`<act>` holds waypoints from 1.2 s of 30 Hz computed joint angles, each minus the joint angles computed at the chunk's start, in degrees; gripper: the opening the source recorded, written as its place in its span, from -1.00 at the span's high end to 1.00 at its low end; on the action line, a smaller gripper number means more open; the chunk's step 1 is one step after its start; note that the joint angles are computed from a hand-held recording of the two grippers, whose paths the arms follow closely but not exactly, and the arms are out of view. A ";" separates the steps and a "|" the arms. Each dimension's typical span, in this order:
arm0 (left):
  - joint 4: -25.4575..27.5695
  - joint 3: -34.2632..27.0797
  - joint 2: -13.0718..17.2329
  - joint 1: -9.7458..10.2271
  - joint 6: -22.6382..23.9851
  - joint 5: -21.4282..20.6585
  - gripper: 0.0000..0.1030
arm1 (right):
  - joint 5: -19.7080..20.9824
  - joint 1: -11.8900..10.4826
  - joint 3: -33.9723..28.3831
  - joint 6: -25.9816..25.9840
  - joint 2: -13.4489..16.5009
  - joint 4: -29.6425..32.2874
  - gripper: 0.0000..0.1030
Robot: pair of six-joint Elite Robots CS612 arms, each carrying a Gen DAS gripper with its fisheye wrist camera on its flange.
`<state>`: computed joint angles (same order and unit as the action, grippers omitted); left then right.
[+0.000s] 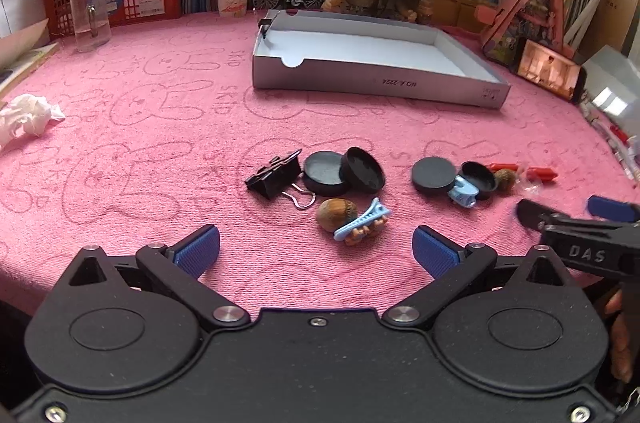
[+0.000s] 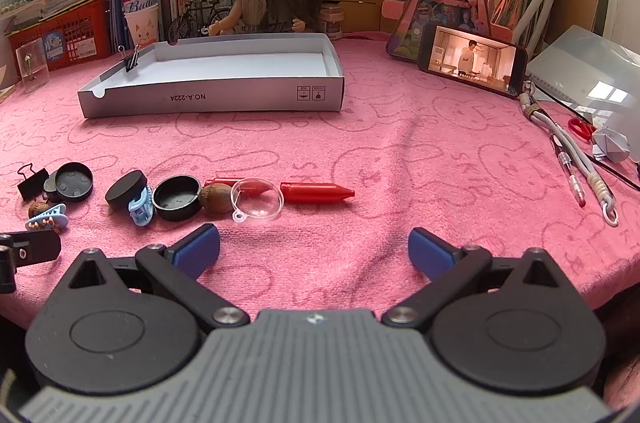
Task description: Organize rigid objects
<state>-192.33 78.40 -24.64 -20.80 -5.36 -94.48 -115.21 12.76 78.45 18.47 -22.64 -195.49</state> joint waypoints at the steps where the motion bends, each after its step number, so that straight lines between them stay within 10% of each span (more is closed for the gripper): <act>1: -0.59 -0.06 0.06 0.52 -0.86 -2.86 -0.97 | 0.46 -0.04 0.10 -0.12 0.06 -0.80 -1.00; 9: -4.73 0.98 0.04 0.13 2.38 -3.44 -0.16 | 3.98 -0.22 0.28 -2.28 0.53 -6.82 -0.86; 21: -5.03 0.52 0.51 -0.15 5.17 -4.31 0.45 | 9.38 -1.12 -0.20 -2.50 0.88 -7.88 -0.38; 36: -4.74 -1.43 1.64 -0.34 5.31 -3.62 0.54 | 9.31 -1.41 -0.74 -1.62 1.16 -8.04 0.30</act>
